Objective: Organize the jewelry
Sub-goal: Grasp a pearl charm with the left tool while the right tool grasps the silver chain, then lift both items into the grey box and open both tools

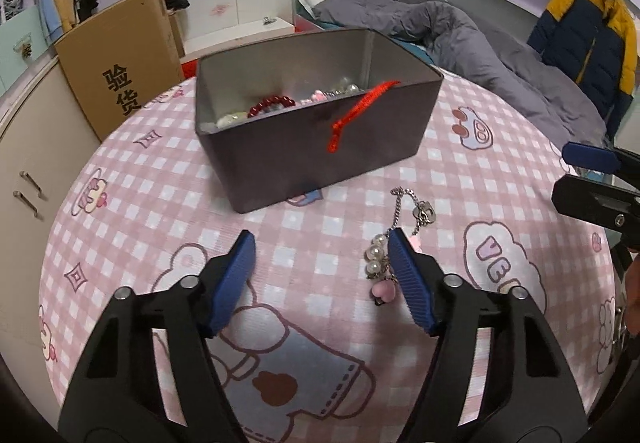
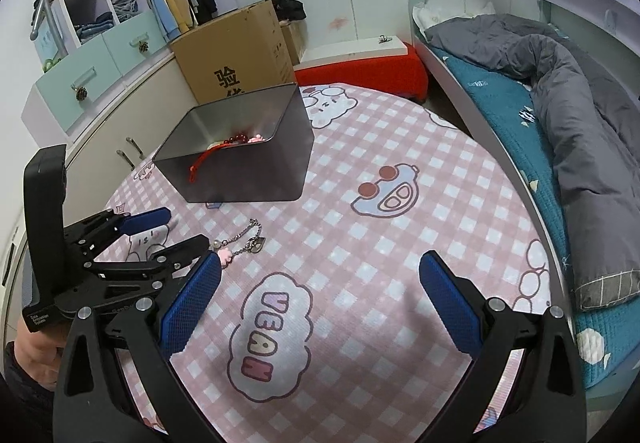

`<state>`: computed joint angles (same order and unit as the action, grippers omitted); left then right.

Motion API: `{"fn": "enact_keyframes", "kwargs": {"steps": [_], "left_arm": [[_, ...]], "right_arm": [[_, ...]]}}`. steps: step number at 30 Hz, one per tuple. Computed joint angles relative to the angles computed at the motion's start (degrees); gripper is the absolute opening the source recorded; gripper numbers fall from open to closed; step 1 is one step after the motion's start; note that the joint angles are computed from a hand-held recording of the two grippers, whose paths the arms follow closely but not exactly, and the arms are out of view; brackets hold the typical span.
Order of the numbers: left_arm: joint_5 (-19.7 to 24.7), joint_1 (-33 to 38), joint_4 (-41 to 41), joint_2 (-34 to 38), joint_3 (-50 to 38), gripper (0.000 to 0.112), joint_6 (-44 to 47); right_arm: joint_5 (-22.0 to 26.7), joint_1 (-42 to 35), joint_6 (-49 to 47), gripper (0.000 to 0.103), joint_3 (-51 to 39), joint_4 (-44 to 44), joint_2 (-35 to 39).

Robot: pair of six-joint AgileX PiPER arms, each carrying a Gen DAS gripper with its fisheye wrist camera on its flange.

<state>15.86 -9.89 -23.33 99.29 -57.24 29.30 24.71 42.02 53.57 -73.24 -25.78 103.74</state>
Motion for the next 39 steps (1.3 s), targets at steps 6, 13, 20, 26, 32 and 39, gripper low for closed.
{"fn": "enact_keyframes", "kwargs": {"steps": [6, 13, 20, 26, 32, 39], "left_arm": [[0.5, -0.6, -6.6, 1.3, 0.1, 0.029, 9.2], [2.3, 2.9, -18.6, -0.8, 1.0, 0.009, 19.6], [5.2, 8.2, -29.1, -7.7, 4.2, 0.009, 29.6], [6.6, 10.4, -30.1, -11.7, 5.1, 0.009, 30.9], [6.5, 11.4, -30.7, -12.2, 5.8, 0.009, 31.1], [7.1, 12.9, -32.7, -13.7, 7.0, 0.009, 33.1]], "right_arm": [[0.3, 0.1, -2.0, 0.096, -0.9, 1.8, 1.0], [1.0, 0.9, -7.4, 0.096, -3.5, 6.2, 3.3], [2.5, 2.9, -16.9, 0.096, -9.3, 12.8, 8.7], [2.6, 4.4, -22.9, 0.092, -15.7, 17.4, 13.8], [7.5, 7.6, -22.5, 0.049, -25.9, 10.7, 20.9], [6.0, 7.2, -27.5, 0.014, -21.9, 14.8, 17.5]]}}
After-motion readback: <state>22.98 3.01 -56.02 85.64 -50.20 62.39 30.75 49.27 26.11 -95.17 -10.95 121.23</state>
